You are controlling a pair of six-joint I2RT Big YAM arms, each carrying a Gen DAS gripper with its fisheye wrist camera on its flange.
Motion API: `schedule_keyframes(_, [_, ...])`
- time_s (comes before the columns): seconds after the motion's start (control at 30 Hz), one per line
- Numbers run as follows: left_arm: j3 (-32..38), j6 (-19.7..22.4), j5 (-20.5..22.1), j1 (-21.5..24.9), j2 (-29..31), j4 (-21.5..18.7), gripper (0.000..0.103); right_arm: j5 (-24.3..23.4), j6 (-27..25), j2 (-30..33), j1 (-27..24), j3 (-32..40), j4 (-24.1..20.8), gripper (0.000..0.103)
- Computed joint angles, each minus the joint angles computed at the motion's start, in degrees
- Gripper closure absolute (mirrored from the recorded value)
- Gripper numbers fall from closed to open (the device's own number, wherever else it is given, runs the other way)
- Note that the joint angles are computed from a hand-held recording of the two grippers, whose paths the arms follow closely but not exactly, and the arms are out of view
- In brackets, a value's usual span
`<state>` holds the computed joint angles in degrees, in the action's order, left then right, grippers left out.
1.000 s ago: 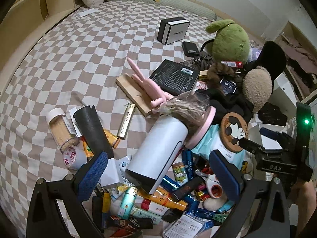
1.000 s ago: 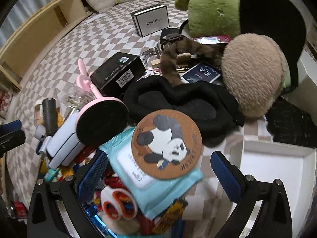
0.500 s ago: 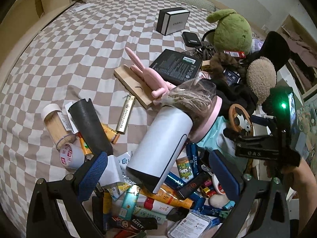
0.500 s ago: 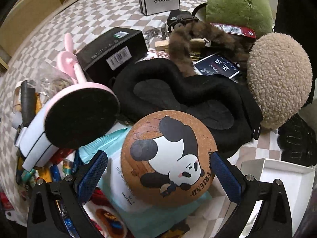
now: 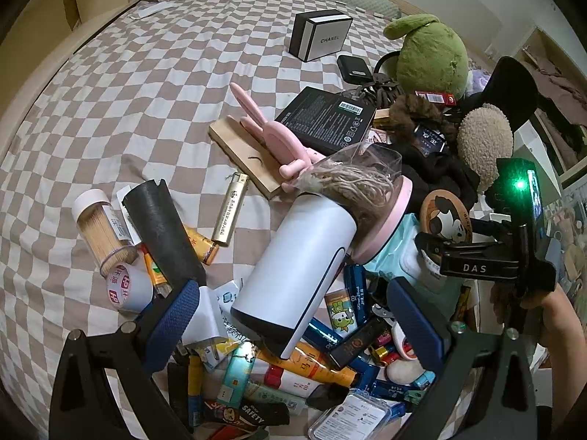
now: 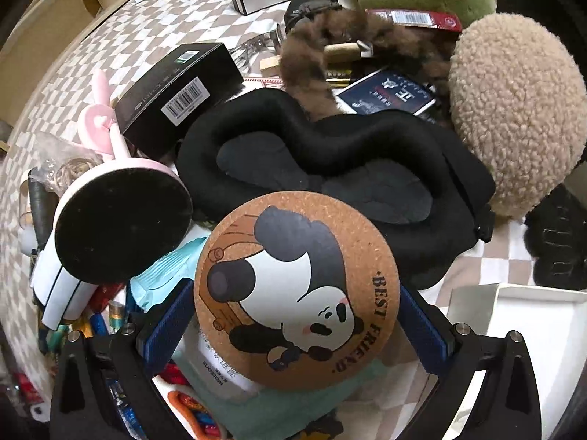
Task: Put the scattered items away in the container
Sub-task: 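Lower the right gripper onto the cork panda coaster and close it, then grasp the orange-handled scissors with the left gripper while the right gripper holds the coaster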
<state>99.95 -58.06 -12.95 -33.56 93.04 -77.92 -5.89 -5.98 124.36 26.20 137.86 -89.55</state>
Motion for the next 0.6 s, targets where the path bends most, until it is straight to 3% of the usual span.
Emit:
schedule_keyframes(0.27, [0.5,0.2,0.1,0.0,0.5,-0.2,0.000,-0.8,1.2,-0.4,0.0,0.7,-1.0,0.005])
schedule_keyframes(0.43, [0.7,0.5,0.3,0.0,0.7,0.0,0.000,1.9,0.2,-0.4,0.8,1.1,-0.4,0.005])
schedule_keyframes(0.6, [1.3,1.2,0.9,0.3,1.7,-0.5,0.000,-0.5,1.1,-2.3,0.5,0.0,1.4,0.005])
